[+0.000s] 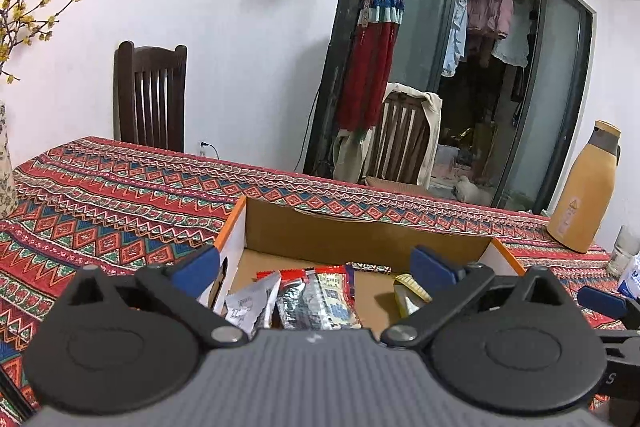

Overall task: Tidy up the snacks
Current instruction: 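Lift both open grippers up out of the box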

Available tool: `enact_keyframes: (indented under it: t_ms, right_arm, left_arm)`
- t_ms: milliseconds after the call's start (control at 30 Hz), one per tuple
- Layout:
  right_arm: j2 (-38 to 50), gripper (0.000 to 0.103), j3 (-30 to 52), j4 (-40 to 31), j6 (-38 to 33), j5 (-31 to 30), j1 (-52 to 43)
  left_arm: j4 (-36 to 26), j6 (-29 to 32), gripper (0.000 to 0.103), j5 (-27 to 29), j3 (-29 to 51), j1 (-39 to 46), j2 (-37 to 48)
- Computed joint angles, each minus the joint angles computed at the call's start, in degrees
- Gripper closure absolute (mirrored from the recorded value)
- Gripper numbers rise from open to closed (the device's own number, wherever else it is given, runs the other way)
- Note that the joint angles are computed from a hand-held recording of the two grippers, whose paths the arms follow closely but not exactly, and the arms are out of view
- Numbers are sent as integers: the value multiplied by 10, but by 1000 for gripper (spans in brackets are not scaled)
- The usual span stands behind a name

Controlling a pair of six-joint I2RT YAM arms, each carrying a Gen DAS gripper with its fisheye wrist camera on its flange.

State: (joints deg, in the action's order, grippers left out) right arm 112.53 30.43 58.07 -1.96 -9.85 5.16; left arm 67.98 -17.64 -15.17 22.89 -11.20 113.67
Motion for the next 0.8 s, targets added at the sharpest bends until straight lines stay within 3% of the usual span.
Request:
enact_keyframes:
  t_ms: [567,800]
  right_arm:
    - [-1,0,0,-2,8,17,-5]
    - [-38,0,-16,-1,4,16,-8]
  left_arm:
    - [-1,-1,0,-30,-6,-19,-12]
    - [-19,5,0,-75,-13,-41,-50]
